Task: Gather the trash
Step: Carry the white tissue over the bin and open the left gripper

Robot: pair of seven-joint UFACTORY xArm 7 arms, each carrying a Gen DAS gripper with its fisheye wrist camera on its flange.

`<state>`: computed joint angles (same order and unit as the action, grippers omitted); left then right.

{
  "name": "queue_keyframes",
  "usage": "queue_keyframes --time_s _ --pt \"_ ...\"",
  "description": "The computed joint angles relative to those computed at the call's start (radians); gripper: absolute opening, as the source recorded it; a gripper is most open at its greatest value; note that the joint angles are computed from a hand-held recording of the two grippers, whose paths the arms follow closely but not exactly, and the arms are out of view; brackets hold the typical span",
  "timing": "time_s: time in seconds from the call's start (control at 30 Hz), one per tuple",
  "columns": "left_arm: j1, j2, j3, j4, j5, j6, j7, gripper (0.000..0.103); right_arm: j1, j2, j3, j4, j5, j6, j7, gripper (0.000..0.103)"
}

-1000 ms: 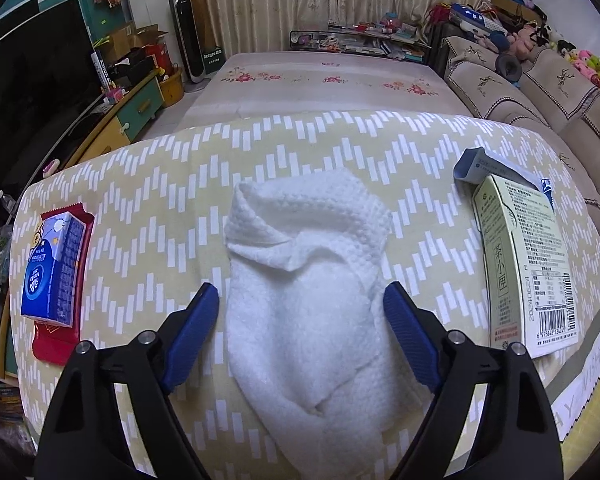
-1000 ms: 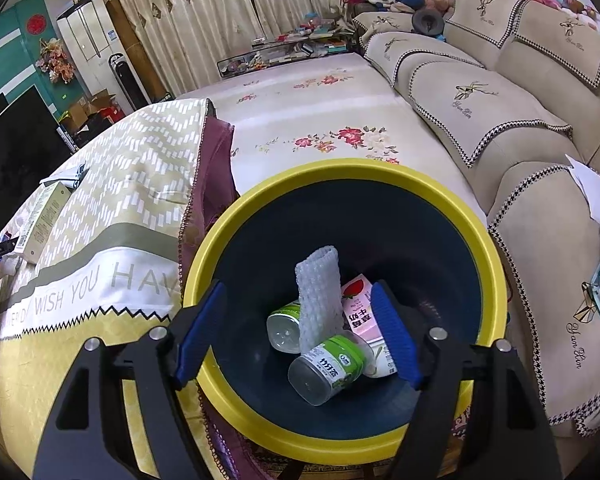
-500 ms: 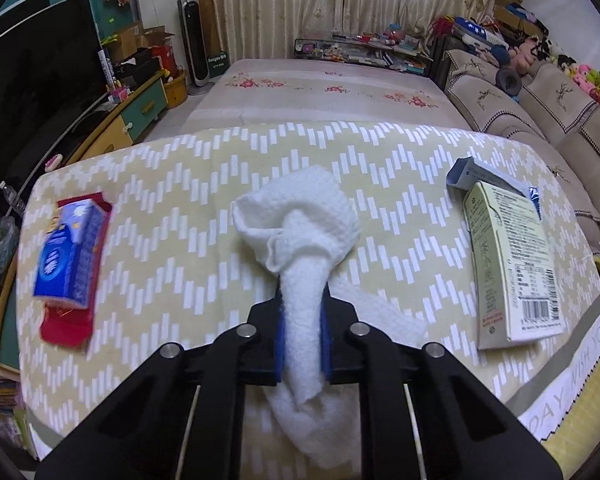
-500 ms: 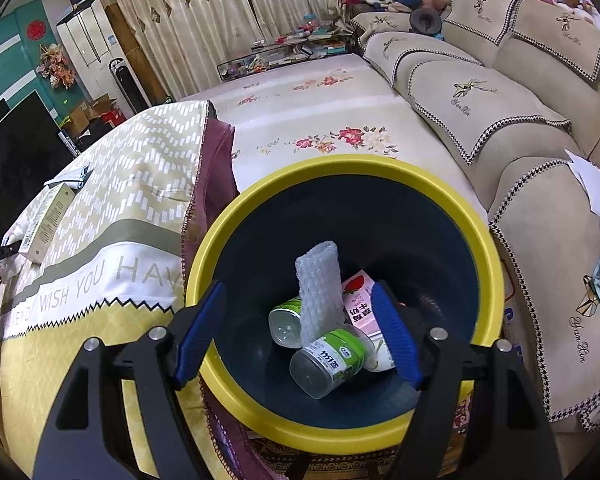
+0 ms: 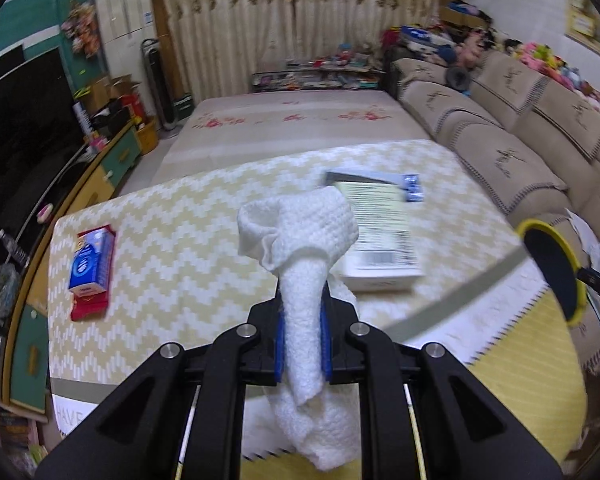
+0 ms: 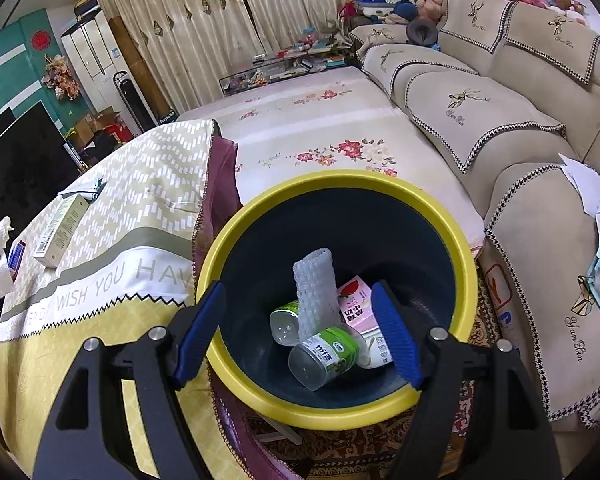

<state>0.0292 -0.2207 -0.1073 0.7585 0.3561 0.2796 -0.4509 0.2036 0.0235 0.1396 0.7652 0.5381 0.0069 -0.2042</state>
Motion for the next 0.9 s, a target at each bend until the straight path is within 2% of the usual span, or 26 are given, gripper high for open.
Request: queue_keyframes --time_s 0.13,0.27,0.5,0.67,0.77,0.9 --pt "-0.063 -0.002 -0.044 0.033 -0.032 0.019 0.001 0.014 0.002 -0.038 -0.018 -0.036 -0.035 -0.005 0.02 0.071" --pt "-0.132 0.037 -0.064 0.091 -0.062 0.028 0.016 0.014 -0.006 -0.081 -0.045 -0.073 -0.156 -0.016 0.111 0.071" --pt "-0.266 0.2 -0.092 0.277 -0.069 0.062 0.029 0.014 0.038 -0.174 -0.144 -0.151 -0.184 -0.034 0.109 0.072" --pt "-0.369 0.334 -0.083 0.442 -0.061 0.103 0.037 0.014 0.005 -0.232 -0.173 -0.207 -0.259 -0.032 0.153 0.072" --pt "-0.422 0.417 -0.077 0.548 -0.085 0.138 0.067 0.014 0.011 -0.258 -0.212 -0.232 -0.276 -0.034 0.157 0.073" --pt "-0.499 0.528 -0.046 0.68 -0.059 0.175 0.065 0.015 0.03 -0.284 -0.269 -0.256 -0.279 -0.031 0.147 0.073"
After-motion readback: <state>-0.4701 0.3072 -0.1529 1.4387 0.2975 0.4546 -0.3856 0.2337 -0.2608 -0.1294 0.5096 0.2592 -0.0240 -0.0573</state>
